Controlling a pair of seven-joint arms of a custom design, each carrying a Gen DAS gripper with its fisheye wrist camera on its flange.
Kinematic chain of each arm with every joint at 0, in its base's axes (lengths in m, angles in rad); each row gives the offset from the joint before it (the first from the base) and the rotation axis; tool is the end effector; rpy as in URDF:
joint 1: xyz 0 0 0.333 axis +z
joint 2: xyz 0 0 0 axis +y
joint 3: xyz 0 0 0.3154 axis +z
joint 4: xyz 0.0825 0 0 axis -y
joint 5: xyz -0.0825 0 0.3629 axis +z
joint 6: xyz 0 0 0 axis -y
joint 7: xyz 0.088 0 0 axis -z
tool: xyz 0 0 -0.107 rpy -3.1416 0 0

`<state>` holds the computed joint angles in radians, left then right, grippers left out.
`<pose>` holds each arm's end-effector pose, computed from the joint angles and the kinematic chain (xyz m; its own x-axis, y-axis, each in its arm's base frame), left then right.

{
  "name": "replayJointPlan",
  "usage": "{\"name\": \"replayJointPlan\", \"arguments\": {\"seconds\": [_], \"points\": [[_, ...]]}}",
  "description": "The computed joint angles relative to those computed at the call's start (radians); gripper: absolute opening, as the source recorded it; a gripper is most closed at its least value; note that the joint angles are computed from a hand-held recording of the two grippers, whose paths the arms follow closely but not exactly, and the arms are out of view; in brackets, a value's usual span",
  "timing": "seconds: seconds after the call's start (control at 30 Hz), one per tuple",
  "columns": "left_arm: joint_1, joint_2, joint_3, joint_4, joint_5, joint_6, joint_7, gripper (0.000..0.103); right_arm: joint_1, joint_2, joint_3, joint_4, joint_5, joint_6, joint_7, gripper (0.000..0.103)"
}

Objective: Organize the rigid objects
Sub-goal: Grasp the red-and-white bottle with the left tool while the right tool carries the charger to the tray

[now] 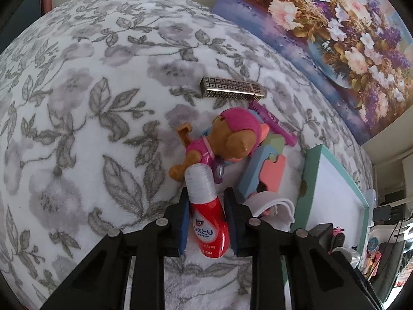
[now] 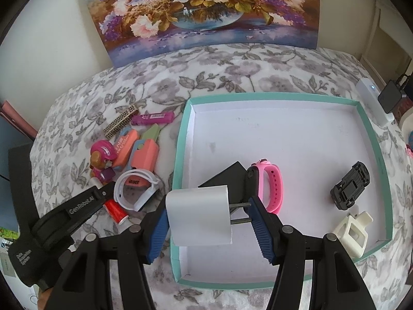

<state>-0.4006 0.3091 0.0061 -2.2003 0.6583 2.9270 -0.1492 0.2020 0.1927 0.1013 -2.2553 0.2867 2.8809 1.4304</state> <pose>0.5101 -0.2544 0.2944 0.5694 -0.7509 0.3346 -0.6825 -0.6587 -0.3167 0.5394 0.1506 0.3390 0.2043 -0.9684 -0.1430 -0.9012 -0.1290 -0.4139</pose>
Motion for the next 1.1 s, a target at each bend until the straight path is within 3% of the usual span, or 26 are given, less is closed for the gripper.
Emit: {"name": "replayJointPlan", "arguments": {"seconds": [0.27,0.5,0.7,1.1], "points": [[-0.007,-0.069,0.004,-0.004,0.116,-0.048,-0.089,0.026,0.001,-0.017,-0.004,-0.011,-0.004,0.010,0.012,0.062],[0.026,-0.114,-0.083,0.050,0.216,-0.130,-0.101,0.026,0.003,-0.033,-0.027,-0.023,-0.034,0.015,0.050,0.062],[0.040,-0.071,-0.151,0.113,0.107,-0.145,0.048,0.026,-0.017,-0.037,-0.046,-0.032,-0.052,0.017,0.086,0.063],[-0.024,0.052,-0.191,0.266,-0.151,-0.217,0.376,0.026,-0.092,-0.026,-0.069,-0.038,0.010,-0.001,0.108,0.063]]}}
